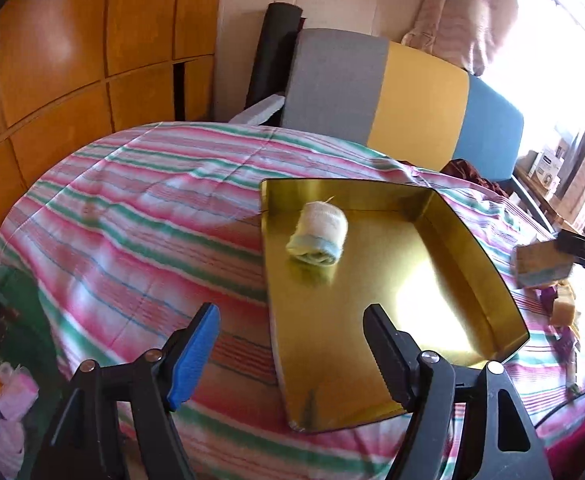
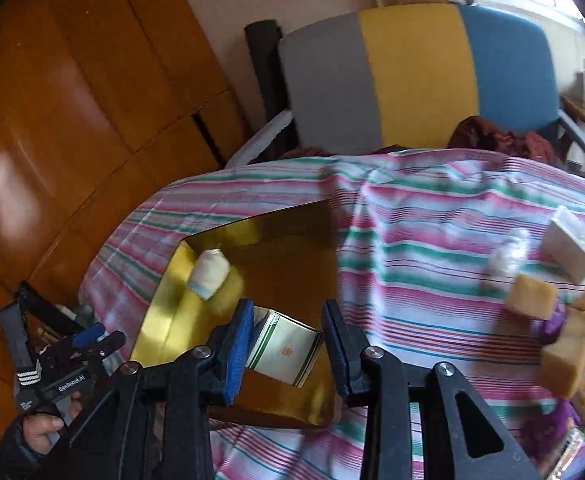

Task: Organize objects
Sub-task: 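Lower the green-white medicine box into the tray and open the right tool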

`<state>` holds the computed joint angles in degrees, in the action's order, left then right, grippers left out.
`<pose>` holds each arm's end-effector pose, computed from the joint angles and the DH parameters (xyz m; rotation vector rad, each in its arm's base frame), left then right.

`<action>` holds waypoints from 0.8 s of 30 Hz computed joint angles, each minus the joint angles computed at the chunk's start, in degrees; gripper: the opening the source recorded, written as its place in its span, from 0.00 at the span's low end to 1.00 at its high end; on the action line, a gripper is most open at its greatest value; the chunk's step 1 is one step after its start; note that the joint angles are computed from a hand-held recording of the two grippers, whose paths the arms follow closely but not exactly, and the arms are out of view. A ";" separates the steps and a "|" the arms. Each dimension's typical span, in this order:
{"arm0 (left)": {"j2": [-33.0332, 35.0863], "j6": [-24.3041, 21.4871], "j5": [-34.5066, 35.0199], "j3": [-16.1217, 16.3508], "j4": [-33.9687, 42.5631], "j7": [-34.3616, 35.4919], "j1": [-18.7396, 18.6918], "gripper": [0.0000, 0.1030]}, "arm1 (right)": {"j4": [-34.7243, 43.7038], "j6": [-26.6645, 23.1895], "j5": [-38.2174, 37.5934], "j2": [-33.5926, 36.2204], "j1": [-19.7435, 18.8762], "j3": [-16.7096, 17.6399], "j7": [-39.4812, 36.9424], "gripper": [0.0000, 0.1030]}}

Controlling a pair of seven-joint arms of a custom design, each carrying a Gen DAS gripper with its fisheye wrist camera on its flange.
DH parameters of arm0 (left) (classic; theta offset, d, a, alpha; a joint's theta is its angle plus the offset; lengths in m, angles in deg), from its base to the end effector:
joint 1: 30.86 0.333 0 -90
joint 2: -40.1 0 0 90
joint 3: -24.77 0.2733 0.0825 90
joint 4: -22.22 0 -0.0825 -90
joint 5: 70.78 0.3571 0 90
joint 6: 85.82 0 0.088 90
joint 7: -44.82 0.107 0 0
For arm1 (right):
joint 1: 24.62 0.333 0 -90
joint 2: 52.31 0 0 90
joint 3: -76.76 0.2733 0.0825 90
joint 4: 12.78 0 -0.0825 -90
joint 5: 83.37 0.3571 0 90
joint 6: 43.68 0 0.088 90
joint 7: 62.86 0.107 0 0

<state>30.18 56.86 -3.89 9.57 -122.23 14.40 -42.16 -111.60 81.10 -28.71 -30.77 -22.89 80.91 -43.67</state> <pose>0.3986 -0.2017 0.3263 -2.2109 1.0169 -0.5883 0.6250 0.0913 0.3628 -2.1464 0.8874 0.1392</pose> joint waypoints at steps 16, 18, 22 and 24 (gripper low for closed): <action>-5.22 2.25 0.79 -0.47 -7.07 -6.29 1.96 0.80 | 15.82 0.12 -14.28 16.29 12.44 4.86 22.52 0.47; -4.98 1.31 0.40 -0.69 -6.84 -5.95 1.83 0.83 | 13.12 2.55 -14.37 14.59 12.47 4.83 21.02 0.52; -4.84 1.15 -0.14 -0.61 -6.72 -5.70 1.58 0.83 | 8.73 4.50 -13.50 11.19 11.14 4.86 17.23 0.54; -4.79 0.40 -0.46 -0.86 -6.40 -5.21 1.29 0.83 | 4.33 6.91 -12.16 8.01 10.19 4.88 13.21 0.54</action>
<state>25.39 57.26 -4.35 8.71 -128.63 9.19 -40.87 -107.28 88.01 -40.87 -22.77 -12.70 85.79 -30.47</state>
